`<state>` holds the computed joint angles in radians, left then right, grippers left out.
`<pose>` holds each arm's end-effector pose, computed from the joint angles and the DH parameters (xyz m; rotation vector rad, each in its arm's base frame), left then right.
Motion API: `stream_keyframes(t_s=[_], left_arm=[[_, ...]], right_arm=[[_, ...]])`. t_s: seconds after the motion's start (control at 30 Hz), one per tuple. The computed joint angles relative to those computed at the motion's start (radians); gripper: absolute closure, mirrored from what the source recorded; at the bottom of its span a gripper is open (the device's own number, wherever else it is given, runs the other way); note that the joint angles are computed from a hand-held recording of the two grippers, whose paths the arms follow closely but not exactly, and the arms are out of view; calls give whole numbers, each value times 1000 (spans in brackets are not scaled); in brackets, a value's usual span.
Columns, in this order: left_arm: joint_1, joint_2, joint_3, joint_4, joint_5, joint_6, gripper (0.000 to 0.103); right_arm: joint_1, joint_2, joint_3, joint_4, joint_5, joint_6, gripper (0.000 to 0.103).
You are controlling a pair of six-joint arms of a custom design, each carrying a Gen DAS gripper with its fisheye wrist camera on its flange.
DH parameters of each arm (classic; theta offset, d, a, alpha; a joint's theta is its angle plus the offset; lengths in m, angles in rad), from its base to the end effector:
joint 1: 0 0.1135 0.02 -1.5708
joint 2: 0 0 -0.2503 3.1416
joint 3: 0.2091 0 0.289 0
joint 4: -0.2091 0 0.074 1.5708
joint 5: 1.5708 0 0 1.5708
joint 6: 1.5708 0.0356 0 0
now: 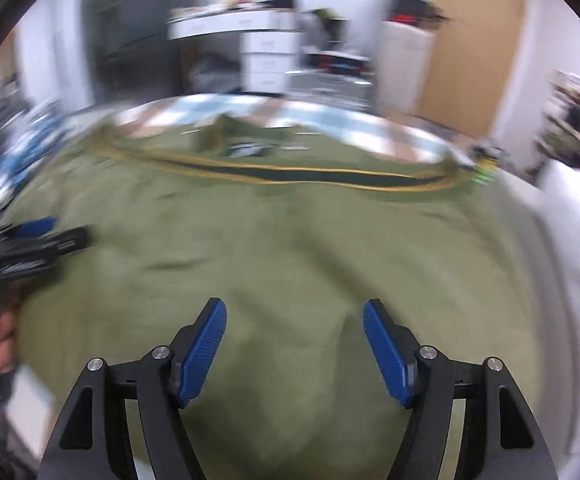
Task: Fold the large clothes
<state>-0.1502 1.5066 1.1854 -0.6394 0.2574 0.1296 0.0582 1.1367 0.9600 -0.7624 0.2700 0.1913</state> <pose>0.3479 -0.0618 0.2421 0.4523 2.4763 -0.3337 0.2676 0.0061 0.2625 0.2741 2.4612 -0.2328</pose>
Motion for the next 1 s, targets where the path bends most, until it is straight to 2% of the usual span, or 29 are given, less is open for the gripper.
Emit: stream_keyframes(t_s=[0.07, 0.17, 0.33, 0.53, 0.63, 0.7, 0.8, 0.9, 0.97, 1.0], left_arm=[[3, -13, -15, 6, 2, 8, 11], [14, -21, -3, -18, 14, 3, 12], [135, -203, -109, -74, 135, 13, 12], [346, -341, -179, -164, 272, 0, 12], [442, -335, -190, -205, 352, -21, 12], [475, -305, -191, -220, 420, -39, 12], [485, -224, -174, -237, 467, -87, 12], [489, -184, -177, -193, 525, -139, 15], [457, -166, -173, -136, 512, -197, 17], [448, -164, -170, -122, 504, -218, 20]], right_arm=[[-78, 40, -5, 4, 32, -9, 31], [-164, 54, -55, 103, -66, -57, 26], [-128, 37, -30, 46, -20, -26, 26], [-42, -125, -51, 32, -154, -11, 25], [24, -163, -62, 43, -187, 19, 25], [56, -155, -63, 52, -222, 36, 25], [93, -117, -63, 73, -216, 36, 25], [123, -135, -75, 58, -212, 48, 25], [135, -140, -82, 57, -209, 55, 25], [130, -122, -79, 67, -215, 53, 25]])
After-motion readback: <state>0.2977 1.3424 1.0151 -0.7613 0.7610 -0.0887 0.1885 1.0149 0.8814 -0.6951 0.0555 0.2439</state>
